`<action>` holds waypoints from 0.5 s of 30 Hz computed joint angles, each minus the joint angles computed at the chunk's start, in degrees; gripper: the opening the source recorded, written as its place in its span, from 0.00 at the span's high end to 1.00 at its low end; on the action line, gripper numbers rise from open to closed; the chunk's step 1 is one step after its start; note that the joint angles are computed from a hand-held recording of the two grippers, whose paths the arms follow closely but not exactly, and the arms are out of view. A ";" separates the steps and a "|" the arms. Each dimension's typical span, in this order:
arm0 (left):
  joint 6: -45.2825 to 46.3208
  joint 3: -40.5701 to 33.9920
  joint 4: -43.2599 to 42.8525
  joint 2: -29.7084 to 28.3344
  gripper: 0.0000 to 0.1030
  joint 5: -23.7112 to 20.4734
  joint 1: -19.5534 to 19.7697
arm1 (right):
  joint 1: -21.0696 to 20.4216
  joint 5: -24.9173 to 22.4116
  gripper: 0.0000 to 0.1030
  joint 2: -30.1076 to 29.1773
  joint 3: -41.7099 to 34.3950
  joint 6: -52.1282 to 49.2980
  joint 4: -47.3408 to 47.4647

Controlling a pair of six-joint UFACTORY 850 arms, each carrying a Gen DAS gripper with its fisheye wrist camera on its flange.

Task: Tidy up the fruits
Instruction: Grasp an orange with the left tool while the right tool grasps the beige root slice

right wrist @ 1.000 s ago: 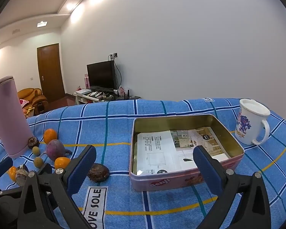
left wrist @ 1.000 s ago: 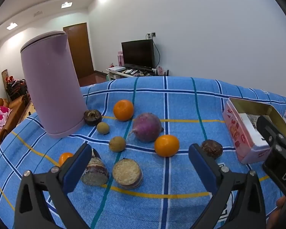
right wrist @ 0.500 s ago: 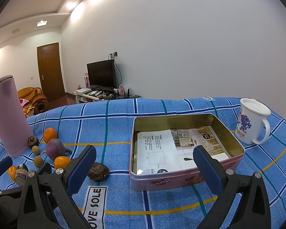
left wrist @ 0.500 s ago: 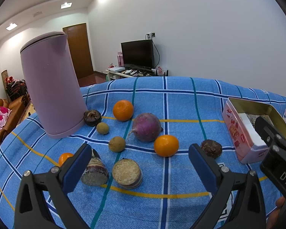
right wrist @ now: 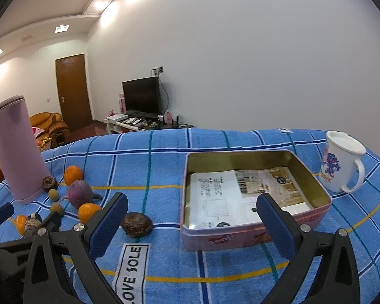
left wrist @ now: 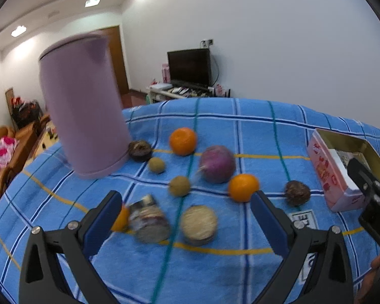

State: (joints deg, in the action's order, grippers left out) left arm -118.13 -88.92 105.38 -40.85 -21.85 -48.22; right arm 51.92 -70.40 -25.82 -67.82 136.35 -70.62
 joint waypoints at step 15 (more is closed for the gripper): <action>5.20 9.18 -4.09 6.16 0.00 2.44 8.45 | -1.98 25.91 0.20 -0.17 -1.13 -2.22 -11.20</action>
State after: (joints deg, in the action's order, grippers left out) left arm -112.93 -79.73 101.28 -34.69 -19.40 -39.77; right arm 49.94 -44.49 -25.99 -68.95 134.13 -81.82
